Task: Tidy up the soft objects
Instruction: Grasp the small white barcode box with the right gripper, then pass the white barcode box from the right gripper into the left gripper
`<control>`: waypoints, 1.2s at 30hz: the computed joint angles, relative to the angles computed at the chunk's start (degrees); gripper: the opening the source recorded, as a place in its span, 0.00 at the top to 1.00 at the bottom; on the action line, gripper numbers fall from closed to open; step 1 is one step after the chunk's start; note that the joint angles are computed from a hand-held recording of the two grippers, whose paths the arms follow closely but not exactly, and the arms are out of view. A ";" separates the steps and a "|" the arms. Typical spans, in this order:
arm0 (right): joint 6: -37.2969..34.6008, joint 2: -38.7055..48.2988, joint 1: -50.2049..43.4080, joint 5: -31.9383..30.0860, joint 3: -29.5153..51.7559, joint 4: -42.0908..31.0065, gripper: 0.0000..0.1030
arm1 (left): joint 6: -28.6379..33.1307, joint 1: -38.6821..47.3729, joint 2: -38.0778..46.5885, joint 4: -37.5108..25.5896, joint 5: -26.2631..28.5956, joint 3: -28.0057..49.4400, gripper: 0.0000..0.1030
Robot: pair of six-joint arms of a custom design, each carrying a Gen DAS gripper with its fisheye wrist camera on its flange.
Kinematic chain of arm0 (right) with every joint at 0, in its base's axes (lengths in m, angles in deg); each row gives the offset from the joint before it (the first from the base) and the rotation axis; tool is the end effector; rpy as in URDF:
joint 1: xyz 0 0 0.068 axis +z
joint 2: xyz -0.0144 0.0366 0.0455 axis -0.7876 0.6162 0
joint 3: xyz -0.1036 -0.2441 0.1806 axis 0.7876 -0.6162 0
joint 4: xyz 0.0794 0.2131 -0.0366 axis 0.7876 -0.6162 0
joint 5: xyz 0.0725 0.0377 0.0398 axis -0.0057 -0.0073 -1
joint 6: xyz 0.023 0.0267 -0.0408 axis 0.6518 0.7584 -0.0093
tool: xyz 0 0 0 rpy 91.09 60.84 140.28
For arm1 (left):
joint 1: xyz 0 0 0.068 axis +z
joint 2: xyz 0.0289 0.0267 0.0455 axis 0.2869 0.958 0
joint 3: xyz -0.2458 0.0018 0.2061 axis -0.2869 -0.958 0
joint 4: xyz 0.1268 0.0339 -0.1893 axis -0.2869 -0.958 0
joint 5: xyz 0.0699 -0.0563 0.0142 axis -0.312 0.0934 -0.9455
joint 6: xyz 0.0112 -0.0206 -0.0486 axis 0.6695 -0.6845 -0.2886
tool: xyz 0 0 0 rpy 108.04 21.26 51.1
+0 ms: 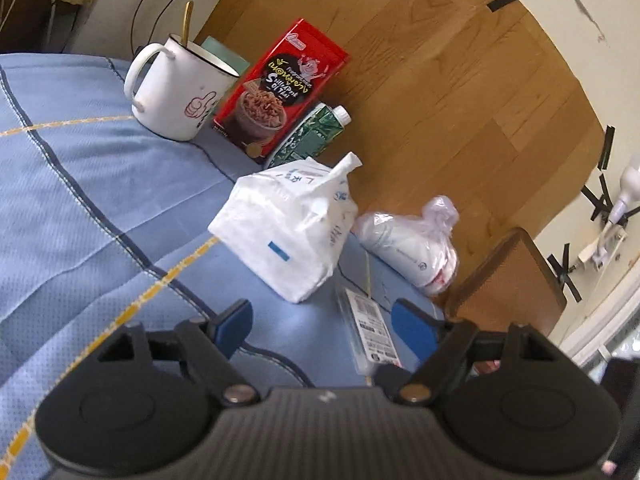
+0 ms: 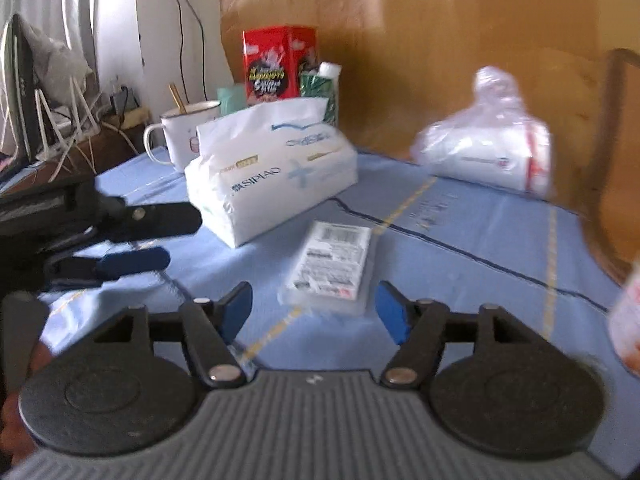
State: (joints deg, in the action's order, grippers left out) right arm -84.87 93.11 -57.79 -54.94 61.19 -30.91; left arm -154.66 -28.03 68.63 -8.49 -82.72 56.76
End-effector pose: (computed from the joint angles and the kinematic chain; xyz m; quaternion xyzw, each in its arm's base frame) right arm 0.4225 -0.0148 0.1281 -0.4603 0.7493 0.2628 0.3970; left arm 0.2120 -0.1686 0.1403 -0.4181 0.7118 -0.1315 0.5488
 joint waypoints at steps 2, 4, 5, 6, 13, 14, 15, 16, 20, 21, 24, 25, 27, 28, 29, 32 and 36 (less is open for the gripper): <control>2.75 1.23 2.48 3.61 1.74 -0.28 0.32 | 0.88 0.07 0.02 -1.00 0.01 0.61 0.24; 3.48 2.00 2.50 3.42 1.67 1.40 0.39 | 1.46 -0.63 -0.06 -3.95 -0.91 2.29 0.24; 2.85 1.76 2.11 3.55 1.03 1.97 0.41 | 1.99 -0.83 -0.08 -5.47 -1.21 3.25 0.24; 1.47 1.71 1.11 2.82 1.65 -0.61 0.41 | 2.48 -1.00 -0.20 -6.89 -1.37 4.07 0.24; -18.11 1.92 -10.53 -3.98 2.61 -18.54 0.41 | 11.75 0.04 -0.53 -9.09 5.82 7.61 0.24; -20.84 2.17 -12.41 -4.25 2.97 -21.05 0.41 | 13.14 0.35 -0.77 -9.25 8.41 8.06 0.24; -23.15 2.77 -14.38 -4.65 3.94 -24.20 0.41 | 13.84 0.32 -0.97 -9.71 10.67 8.72 0.24; -24.88 3.46 -15.88 -5.08 4.95 -26.75 0.41 | 13.79 -0.06 -0.77 -9.89 12.16 9.42 0.24; -28.56 7.43 -21.04 -7.21 11.89 -38.69 0.41 | 14.31 -0.99 3.04 -1.99 24.07 11.99 0.24; -29.03 9.13 -21.91 -7.80 14.99 -43.23 0.41 | 14.74 -1.22 3.82 -5.00 26.22 15.03 0.27; -30.19 12.73 -23.09 -8.93 21.59 -52.31 0.42 | 17.00 -2.20 5.33 -15.02 28.41 23.70 0.47; -30.85 13.22 -23.35 -9.39 22.41 -53.72 0.42 | 17.18 -1.75 6.15 -15.09 31.46 25.24 0.56; -31.55 13.06 -24.02 -10.99 22.09 -53.85 0.42 | 17.05 -1.77 7.30 -17.79 33.14 28.70 0.61; -31.81 12.62 -24.49 -12.01 21.51 -53.25 0.42 | 17.96 -2.05 7.60 -20.22 32.83 30.97 0.61; -32.47 12.46 -25.11 -13.22 21.54 -53.11 0.42 | 19.31 -2.26 7.83 -22.72 32.33 33.55 0.61; -33.83 13.03 -27.10 -17.73 24.37 -54.61 0.42 | 23.75 -1.92 8.65 -27.87 32.90 41.50 0.61; -21.28 10.95 -29.44 -24.63 22.93 -39.90 0.42 | 31.93 -1.06 13.97 -37.45 35.53 59.02 0.61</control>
State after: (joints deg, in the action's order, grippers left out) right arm -106.15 104.06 -87.22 -79.57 84.12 -70.81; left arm -122.73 -29.09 82.59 -45.94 -47.20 115.77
